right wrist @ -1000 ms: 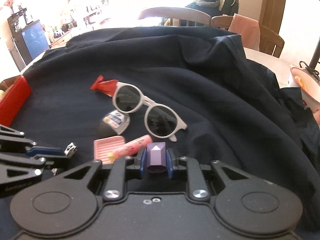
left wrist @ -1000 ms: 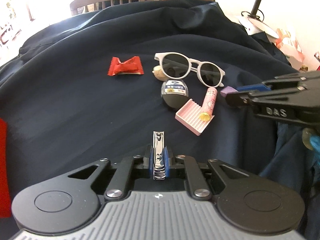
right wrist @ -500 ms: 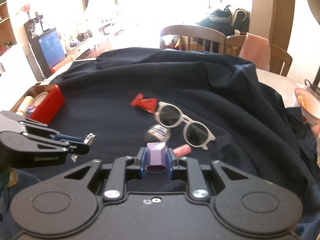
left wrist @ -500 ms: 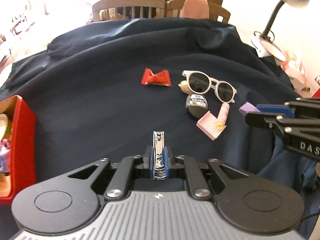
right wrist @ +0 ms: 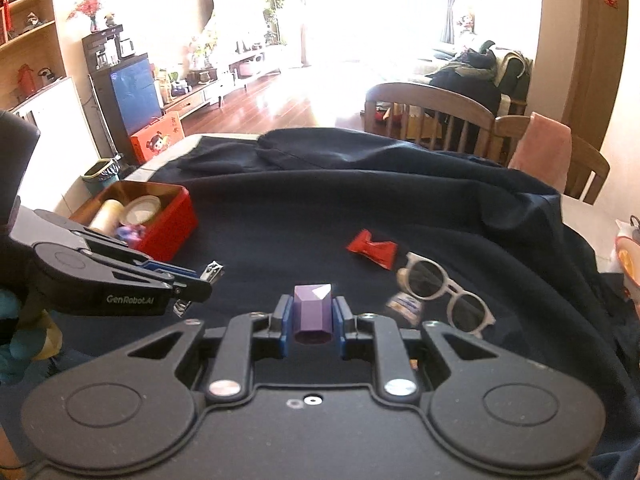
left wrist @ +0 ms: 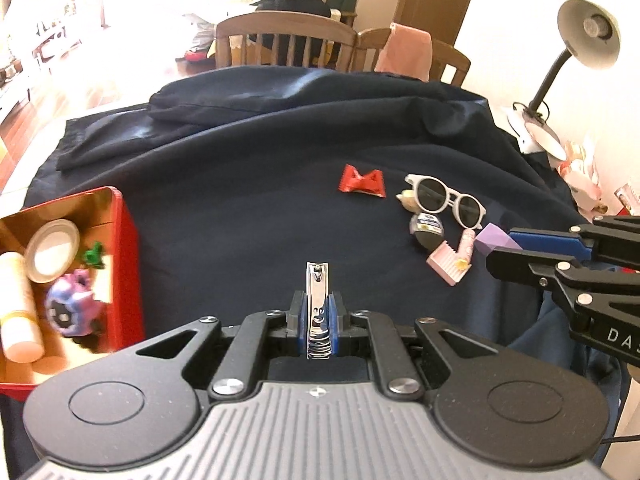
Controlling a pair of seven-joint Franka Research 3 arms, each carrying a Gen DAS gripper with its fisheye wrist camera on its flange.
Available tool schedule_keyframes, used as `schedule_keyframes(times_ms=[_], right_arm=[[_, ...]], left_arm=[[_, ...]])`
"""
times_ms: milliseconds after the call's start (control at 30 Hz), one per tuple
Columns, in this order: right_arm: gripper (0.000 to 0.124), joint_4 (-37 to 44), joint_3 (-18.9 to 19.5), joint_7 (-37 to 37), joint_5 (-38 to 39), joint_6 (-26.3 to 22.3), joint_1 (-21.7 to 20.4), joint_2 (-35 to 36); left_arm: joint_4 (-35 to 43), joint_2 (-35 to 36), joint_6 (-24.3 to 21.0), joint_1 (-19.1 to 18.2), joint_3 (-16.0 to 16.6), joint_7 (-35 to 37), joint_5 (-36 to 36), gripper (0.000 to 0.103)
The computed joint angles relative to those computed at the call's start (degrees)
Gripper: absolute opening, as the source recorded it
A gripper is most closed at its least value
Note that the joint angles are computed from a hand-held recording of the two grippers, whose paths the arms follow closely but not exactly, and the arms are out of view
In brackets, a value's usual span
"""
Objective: Organize rigid objects
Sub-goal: 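Move the left tool with the clipper while the right tool carries the balm to the box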
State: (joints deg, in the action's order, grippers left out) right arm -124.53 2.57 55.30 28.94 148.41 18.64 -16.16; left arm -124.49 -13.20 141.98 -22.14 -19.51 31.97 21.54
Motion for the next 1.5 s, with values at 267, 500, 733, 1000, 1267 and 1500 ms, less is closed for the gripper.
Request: schedule_keyframes(times_ms=[267,500,733,1000,1267,1500], right_arm=[[0.020,1.64,4.10,6.46,-3.41,2.22,2.46,1.49],[0.020,4.38,6.78,12.09,-7.55,4.01,5.38,4.35],[0.020,8.08,8.35,17.03,-11.14,5.45,7.93,8.36],[0.020,13.29,9.28,21.49,-15.22,5.43,10.43,13.93],[0.020,20.78,8.58,28.41,-24.48,4.26,12.77,21.95],[0.020,27.20,6.66,32.68,-30.40,1.85,15.29,28.21]], left_arm=[[-8.42,-9.87,1.49,0.50,3.58,5.64,-5.14,0.011],[-14.97,-18.25,1.22,2.11,6.47,10.76,-8.33,0.011],[-19.76,-24.70,0.40,4.46,9.12,15.37,-10.27,0.011],[-23.15,-28.38,-0.24,7.45,11.74,20.64,-11.31,0.011],[-23.95,-26.45,0.63,11.16,13.35,24.28,-11.66,0.011],[-21.87,-21.48,3.08,13.43,13.59,26.93,-11.56,0.011]])
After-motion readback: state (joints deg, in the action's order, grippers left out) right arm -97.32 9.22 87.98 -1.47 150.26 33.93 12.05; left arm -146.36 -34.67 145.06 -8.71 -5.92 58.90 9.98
